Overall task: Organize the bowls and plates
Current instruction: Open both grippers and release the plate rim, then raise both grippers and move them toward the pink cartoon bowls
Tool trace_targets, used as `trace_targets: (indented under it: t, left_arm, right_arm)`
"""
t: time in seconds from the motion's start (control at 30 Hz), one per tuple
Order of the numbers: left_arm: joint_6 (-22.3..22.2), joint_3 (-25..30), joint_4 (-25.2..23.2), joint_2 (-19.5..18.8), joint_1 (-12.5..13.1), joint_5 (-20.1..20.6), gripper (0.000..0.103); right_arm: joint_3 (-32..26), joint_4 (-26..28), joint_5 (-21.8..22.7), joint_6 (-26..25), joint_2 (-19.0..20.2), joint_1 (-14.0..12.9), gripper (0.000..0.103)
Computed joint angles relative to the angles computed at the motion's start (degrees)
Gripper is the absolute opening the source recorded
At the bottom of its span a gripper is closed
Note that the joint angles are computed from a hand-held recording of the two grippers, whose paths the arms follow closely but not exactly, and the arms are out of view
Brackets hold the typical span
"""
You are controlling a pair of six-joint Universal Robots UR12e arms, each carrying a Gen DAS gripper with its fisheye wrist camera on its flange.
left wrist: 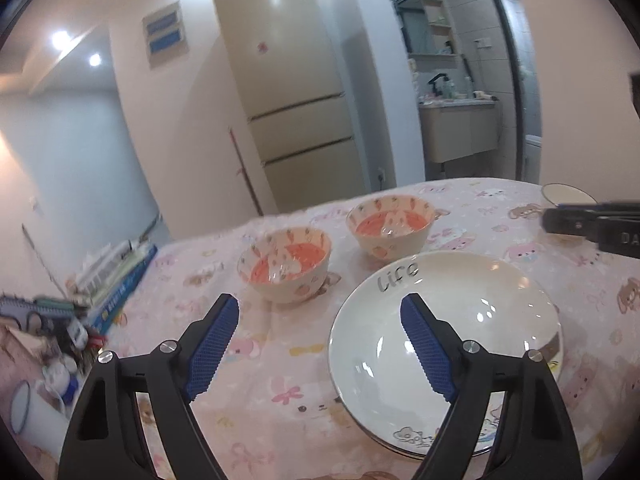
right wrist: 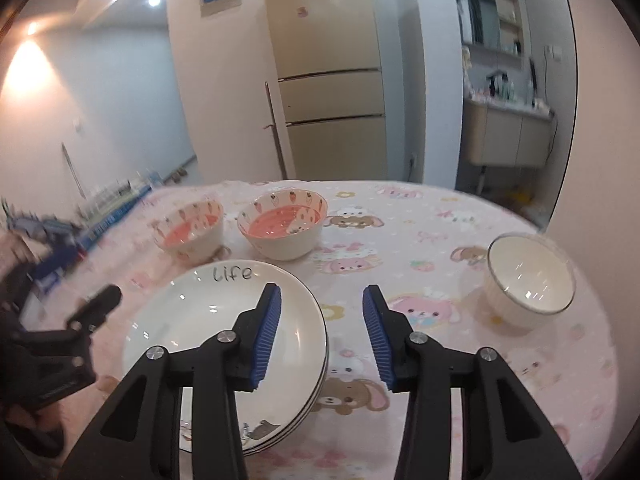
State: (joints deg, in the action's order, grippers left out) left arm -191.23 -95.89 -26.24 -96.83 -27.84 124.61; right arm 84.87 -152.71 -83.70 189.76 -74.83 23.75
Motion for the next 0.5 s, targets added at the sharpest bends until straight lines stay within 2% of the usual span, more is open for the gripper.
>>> trace_targets:
  t: [0.07,0.1,0.23,0.33,0.4,0.5]
  left_arm:
    - [-4.5,-0.1,-4.2,0.8,1.5,-3.1,0.083]
    - [-5.9,-0.5,-5.1,1.3,2.1,-4.9,0.071]
    - [-11.6,-2.0,-8.0,3.1,4.8,-12.9,0.052]
    - [-15.8,-3.2,-8.2,4.2,6.7,-19.1,0.050]
    - [-16.6,-3.3,-7.9,4.3,6.5,-18.3,0.050]
    - [-14.3,-3.0,-6.4,4.1,5.5,-14.8,0.050]
  right_arm:
    - [-0.3,2.2,1.4,0.7,0.4,-0.5,0.013]
    - [-0.2,2.4,1.2,1.0,0.5,-0.5,0.012]
    - [0.3,3.4,3.4,1.2,1.0,-0.7,0.008]
    - [0.1,5.1,3.5,1.7,1.5,-0.6,0.007]
    - [-0.1,7.0,4.6,2.9,2.0,-0.7,0.007]
    - [0.1,6.1,3.5,2.5,2.0,-0.3,0.007]
